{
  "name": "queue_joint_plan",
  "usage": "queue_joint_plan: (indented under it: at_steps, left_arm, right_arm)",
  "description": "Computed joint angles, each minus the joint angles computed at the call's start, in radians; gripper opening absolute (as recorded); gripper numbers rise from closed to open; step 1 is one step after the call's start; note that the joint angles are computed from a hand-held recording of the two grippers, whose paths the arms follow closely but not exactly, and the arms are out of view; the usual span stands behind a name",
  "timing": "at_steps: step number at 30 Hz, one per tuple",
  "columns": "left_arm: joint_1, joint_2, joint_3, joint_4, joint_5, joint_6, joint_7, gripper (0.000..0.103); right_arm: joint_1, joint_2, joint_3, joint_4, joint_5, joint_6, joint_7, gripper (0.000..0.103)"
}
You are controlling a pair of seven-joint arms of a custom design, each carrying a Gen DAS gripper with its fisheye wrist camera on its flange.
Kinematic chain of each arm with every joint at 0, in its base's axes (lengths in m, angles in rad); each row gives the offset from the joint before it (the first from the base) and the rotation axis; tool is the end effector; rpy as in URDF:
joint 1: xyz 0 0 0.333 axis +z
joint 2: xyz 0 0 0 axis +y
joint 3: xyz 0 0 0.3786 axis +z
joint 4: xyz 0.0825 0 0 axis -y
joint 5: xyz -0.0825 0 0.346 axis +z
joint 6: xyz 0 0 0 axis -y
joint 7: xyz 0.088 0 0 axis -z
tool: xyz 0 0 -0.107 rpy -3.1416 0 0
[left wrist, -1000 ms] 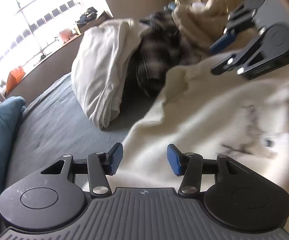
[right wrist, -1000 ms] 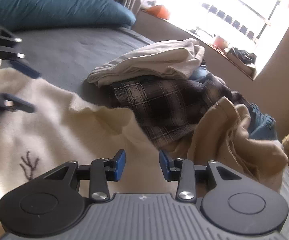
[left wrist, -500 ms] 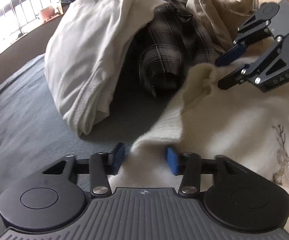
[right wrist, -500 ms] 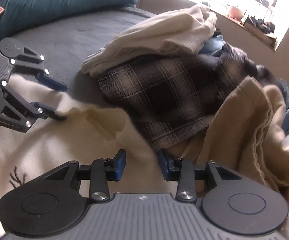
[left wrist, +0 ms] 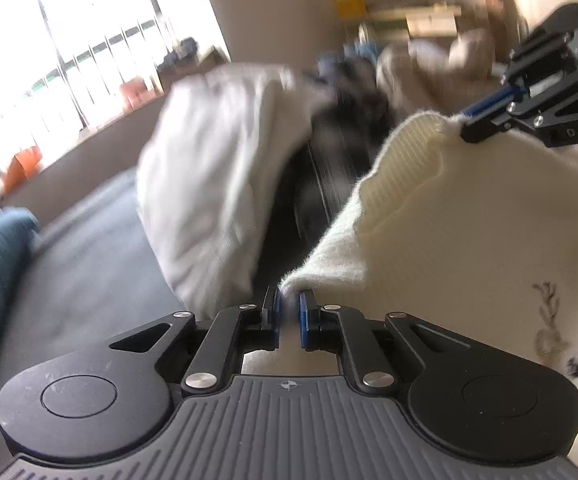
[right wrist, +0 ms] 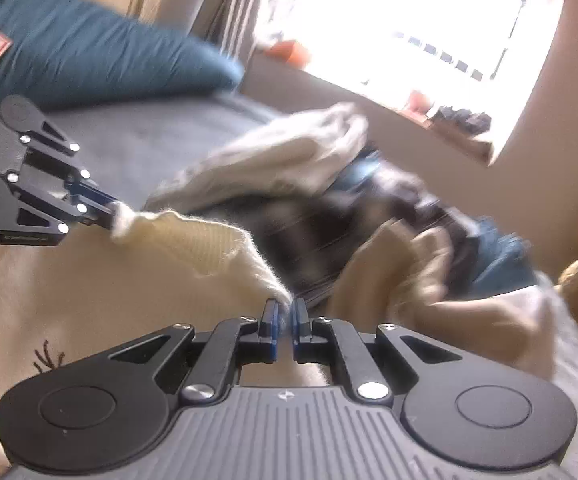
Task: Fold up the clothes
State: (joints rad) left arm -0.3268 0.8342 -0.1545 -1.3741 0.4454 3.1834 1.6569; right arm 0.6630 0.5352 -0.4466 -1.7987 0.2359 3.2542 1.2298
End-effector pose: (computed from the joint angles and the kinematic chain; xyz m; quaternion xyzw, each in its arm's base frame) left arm 0.7090 -0.3616 0.4010 -0.2855 0.8339 -0.3577 0.3085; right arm 0.6743 0.1964 0.4731 -0.7535 0.4565 -0.3811 0.2802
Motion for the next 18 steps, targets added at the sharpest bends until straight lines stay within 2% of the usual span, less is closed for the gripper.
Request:
queue_joint_plan:
  at_steps: [2,4,5,7,8,9,11,15,16,17,18]
  left_arm:
    - [-0.028,-0.005,0.046,0.0,-0.001,0.051,-0.022,0.007]
    - [-0.06,0.018,0.088,0.049,-0.015,0.061,-0.046,0.008]
    - [-0.079,0.035,0.113,0.082,-0.024,0.055,-0.062,0.008]
    - [-0.101,0.086,0.129,0.18,-0.043,-0.007,-0.085,0.008]
    - [-0.12,0.116,0.154,0.23,-0.046,-0.035,-0.103,0.008]
    - [-0.145,0.132,0.198,0.249,-0.038,-0.034,-0.128,0.008]
    - [-0.229,0.164,0.355,0.259,-0.021,0.019,-0.223,0.008]
    - [-0.365,0.217,0.626,0.255,-0.067,0.14,-0.363,0.008]
    - [-0.376,0.233,0.649,0.268,-0.092,0.142,-0.364,0.008]
    - [-0.369,0.24,0.638,0.287,-0.092,0.116,-0.357,0.008]
    - [-0.36,0.247,0.622,0.307,-0.091,0.089,-0.349,0.008]
  right_arm:
    - [0.045,-0.008,-0.049,-0.035,0.018,0.061,0.0,0.005]
    - [0.087,0.02,-0.106,-0.015,0.065,0.071,-0.005,0.005]
    - [0.106,0.036,-0.133,-0.005,0.088,0.074,-0.008,0.005]
    - [0.141,0.078,-0.189,0.026,0.136,0.067,-0.012,0.005]
    - [0.157,0.106,-0.219,0.046,0.156,0.056,-0.01,0.005]
    - [0.172,0.135,-0.249,0.066,0.171,0.044,-0.003,0.005]
    - [0.196,0.193,-0.309,0.105,0.188,0.018,0.026,0.005]
    - [0.257,0.271,-0.42,0.118,0.256,0.063,0.107,0.001]
    - [0.279,0.3,-0.461,0.125,0.282,0.062,0.122,0.0]
    - [0.299,0.331,-0.503,0.133,0.306,0.06,0.139,0.0]
    - [0.297,0.339,-0.514,0.141,0.313,0.039,0.146,0.0]
